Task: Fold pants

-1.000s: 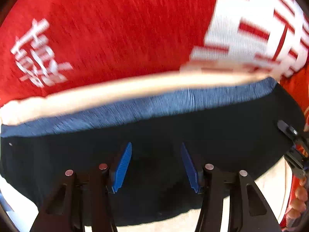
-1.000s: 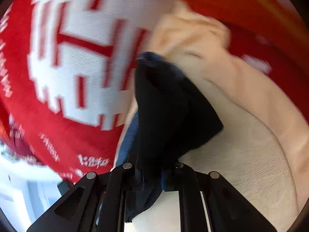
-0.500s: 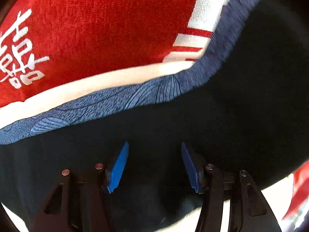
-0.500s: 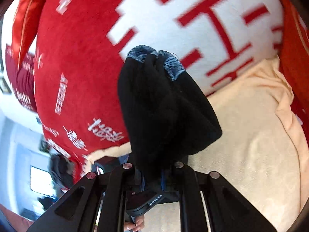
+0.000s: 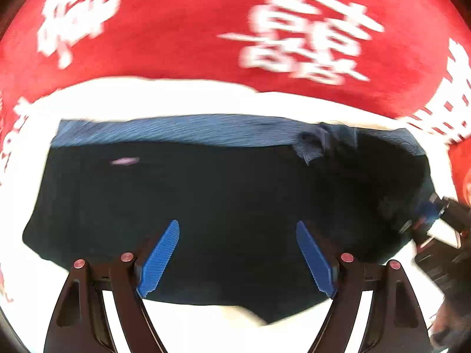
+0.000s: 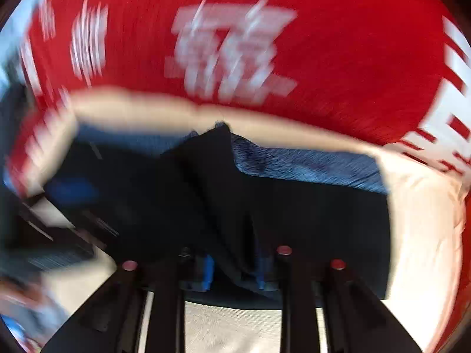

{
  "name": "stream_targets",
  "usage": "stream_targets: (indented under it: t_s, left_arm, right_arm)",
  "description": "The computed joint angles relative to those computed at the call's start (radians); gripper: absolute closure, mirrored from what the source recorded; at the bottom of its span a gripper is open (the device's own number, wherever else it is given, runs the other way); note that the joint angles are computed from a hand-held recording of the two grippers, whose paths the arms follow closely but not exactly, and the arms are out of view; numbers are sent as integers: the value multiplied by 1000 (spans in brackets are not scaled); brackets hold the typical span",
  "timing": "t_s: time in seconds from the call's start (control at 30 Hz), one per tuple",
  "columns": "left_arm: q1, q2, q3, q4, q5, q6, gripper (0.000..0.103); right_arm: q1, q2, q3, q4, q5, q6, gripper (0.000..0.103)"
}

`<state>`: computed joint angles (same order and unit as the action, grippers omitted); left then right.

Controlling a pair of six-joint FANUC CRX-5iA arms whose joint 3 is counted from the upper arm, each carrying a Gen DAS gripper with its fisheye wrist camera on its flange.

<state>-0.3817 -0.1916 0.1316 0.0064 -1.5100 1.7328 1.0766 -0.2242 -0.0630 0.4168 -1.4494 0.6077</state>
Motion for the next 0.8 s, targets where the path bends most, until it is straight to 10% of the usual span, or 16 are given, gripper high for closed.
stream_targets:
  t_s: [0.27,0.53,0.8]
  left_arm:
    - [171,-55,-109,165,14,-136,20]
    - [74,52,-58,381,60,-155,20]
    - [-29,148,-10,340,61,-79,29]
  right_arm:
    - [153,2,14,38,-84,-15,39]
    - [-89,-396,-273,-254,407,-637,39]
    - [-155,-516,-453,-301,650,-803,44]
